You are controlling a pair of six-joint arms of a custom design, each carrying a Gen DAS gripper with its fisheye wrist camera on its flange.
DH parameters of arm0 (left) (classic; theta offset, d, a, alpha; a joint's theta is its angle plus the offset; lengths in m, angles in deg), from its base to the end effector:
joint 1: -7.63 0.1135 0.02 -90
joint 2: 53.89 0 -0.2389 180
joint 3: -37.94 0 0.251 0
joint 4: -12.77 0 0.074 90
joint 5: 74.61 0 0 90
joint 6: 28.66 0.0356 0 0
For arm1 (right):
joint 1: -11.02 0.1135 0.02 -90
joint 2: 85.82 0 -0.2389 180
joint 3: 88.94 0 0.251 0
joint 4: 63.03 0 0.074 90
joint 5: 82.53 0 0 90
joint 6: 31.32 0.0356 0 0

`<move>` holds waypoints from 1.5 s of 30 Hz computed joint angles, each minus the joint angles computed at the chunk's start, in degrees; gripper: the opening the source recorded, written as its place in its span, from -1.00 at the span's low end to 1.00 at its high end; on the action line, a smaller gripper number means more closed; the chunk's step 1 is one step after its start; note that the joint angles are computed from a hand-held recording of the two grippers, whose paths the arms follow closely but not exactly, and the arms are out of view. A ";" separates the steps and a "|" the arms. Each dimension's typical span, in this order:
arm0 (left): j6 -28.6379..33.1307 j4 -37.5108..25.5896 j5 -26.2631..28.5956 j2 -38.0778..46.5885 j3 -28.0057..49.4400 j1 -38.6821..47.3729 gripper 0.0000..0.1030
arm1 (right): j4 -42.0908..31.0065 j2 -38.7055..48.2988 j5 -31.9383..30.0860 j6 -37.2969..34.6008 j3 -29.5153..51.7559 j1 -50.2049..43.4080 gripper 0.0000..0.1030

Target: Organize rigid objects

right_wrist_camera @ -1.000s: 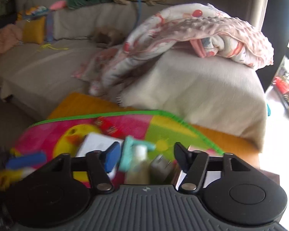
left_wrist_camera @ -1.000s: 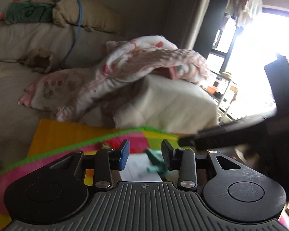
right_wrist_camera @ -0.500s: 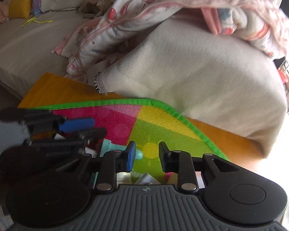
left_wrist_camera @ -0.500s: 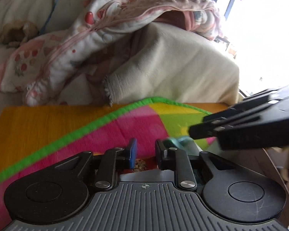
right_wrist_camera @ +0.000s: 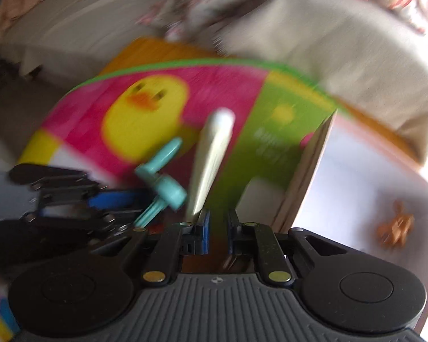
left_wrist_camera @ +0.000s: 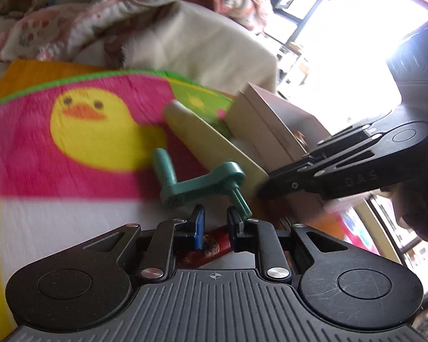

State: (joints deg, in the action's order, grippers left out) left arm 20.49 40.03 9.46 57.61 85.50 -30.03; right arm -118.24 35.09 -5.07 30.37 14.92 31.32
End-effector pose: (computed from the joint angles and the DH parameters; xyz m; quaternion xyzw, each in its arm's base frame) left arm 0.2442 -0.1838 0.0449 -0.0480 0.8915 -0.2477 0.3762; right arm 0.3873 0.1515 0.1413 -0.4196 0.8882 0.0969 0.1604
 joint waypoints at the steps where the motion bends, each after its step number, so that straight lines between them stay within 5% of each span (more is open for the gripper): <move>1: 0.04 -1.06 -1.22 -1.09 -0.61 -1.89 -0.62 | -0.53 -2.30 -1.05 -1.20 -2.63 -0.66 -0.76; 8: -1.71 -8.77 -15.30 -7.23 -2.21 -11.43 -0.52 | 8.13 -18.30 -7.28 -7.22 -21.51 -6.20 -0.75; 12: -6.03 -10.09 -28.69 -11.22 -4.23 -15.58 -0.52 | 10.96 -14.67 -8.15 -0.67 -16.44 -5.86 -0.72; 15: -8.58 -11.64 -33.93 -13.88 -5.42 -19.61 -0.52 | 12.33 -10.48 -9.45 4.31 -12.26 -5.16 -0.61; 16: -9.02 -12.13 -34.53 -14.14 -5.57 -20.75 -0.52 | 13.51 -9.18 -10.68 4.80 -11.72 -4.80 -0.50; 18: -10.07 -14.70 -35.36 -14.04 -4.85 -23.08 -0.52 | 16.41 -7.67 -11.77 5.22 -11.88 -3.42 0.06; 25: -12.92 -19.14 -38.61 -14.58 -4.55 -29.86 -0.52 | 20.59 6.04 0.85 7.11 -0.93 6.27 0.06; 28: -14.09 -21.59 -39.98 -16.39 -5.09 -32.41 -0.52 | 14.19 11.12 1.44 8.73 6.65 6.99 -0.29; 31: -16.32 -24.33 -41.39 -17.67 -5.13 -34.81 -0.52 | 16.23 3.99 -3.36 6.74 -0.54 4.91 -0.35; 36: -13.38 -19.66 -37.62 -14.85 -2.84 -35.92 -0.52 | 15.50 -17.88 -23.17 -0.05 -19.98 -8.15 -0.35; 40: -9.14 -24.40 -35.41 -6.66 8.52 -35.69 -0.52 | 9.54 -31.24 -30.31 -11.50 -30.63 -22.67 -0.35; 45: -7.71 -37.13 -37.27 6.69 27.34 -36.48 -0.52 | 1.27 -33.58 -33.34 -25.29 -34.86 -41.86 -0.35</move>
